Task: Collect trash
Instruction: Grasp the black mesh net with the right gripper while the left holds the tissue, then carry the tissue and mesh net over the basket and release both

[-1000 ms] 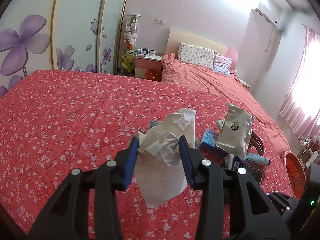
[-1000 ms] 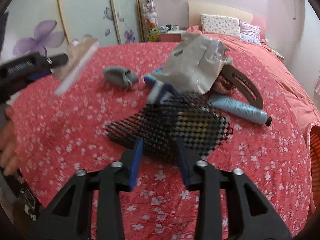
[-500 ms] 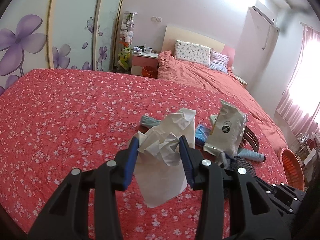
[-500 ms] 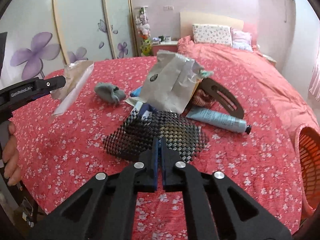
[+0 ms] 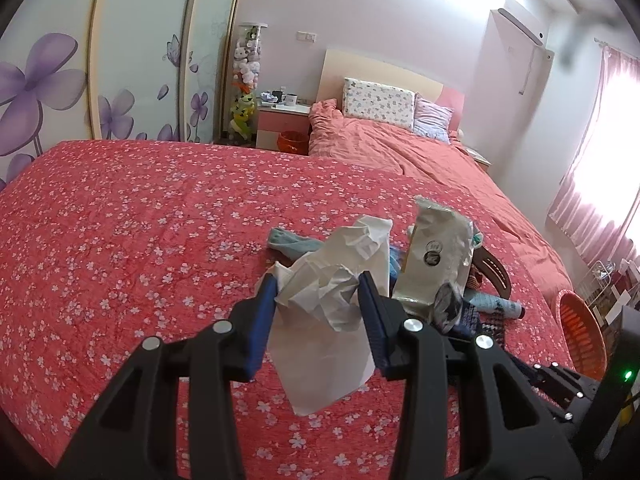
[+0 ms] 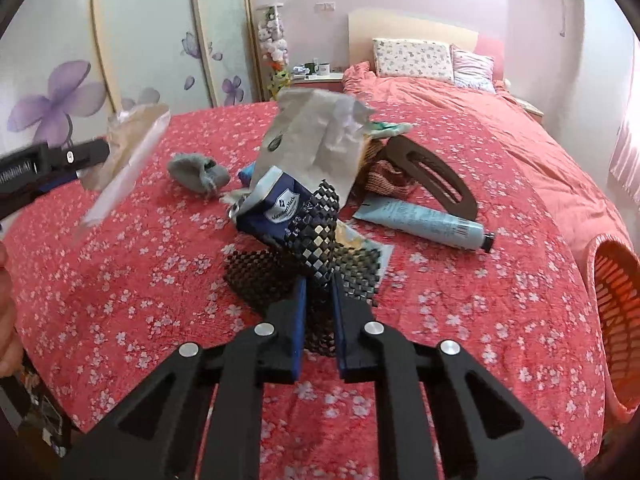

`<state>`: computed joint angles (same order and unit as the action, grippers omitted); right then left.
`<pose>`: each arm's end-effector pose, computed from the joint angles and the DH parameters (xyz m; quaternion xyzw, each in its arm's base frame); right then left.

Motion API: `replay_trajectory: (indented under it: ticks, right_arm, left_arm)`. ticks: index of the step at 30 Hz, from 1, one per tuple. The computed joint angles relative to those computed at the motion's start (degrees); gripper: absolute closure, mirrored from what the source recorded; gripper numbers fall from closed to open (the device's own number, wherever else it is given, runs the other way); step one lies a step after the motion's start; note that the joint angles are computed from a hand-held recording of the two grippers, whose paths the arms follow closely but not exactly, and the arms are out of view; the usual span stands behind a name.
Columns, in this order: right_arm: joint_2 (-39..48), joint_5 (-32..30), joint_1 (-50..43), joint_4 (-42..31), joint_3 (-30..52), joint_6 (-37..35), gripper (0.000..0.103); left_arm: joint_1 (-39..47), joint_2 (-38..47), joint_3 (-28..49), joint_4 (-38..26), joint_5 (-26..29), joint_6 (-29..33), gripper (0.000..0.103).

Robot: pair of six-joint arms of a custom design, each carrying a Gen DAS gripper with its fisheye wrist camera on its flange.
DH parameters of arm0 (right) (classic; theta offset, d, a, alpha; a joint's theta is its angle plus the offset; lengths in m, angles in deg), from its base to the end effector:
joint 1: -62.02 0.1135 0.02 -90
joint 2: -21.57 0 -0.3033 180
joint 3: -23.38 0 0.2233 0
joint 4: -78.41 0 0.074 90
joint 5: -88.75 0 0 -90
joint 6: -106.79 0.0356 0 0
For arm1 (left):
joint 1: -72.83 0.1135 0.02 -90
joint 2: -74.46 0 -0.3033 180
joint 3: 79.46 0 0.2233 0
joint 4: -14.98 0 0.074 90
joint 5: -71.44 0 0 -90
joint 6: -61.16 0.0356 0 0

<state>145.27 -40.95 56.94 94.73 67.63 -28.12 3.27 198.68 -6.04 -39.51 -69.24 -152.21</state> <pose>0.2759 -0.0017 0.0559 -0.3858 0.8333 0.2070 0.3376 0.1328 -0.2773 0.0981 -0.3546 0.8246 0.0717 0.4350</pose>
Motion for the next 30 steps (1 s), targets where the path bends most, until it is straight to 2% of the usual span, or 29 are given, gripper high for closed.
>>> replay_trajectory:
  ticks: [9, 15, 23, 30]
  right_arm:
    - [-2.5, -4.4, -6.8, -10.4, 5.3, -2.6, 0.093]
    - [-4.8, -6.6, -11.2, -10.0, 7.5, 0.2, 0.094]
    - [-5.1, -8.5, -16.0, -9.9, 13.8, 8.3, 0.094]
    - [-3.5, -10.4, -20.3, -11.2, 19.1, 11.2, 0.094]
  left_arm:
    - [0.3, 0.7, 2.8, -0.3, -0.7, 2.8, 0.062]
    - [1.1, 1.2, 5.5, 0.3, -1.6, 6.7, 0.062]
    - [3.3, 3.0, 12.1, 3.4, -2.9, 16.7, 0.062]
    - [5.2, 5.1, 18.3, 9.4, -3.5, 27.7, 0.062]
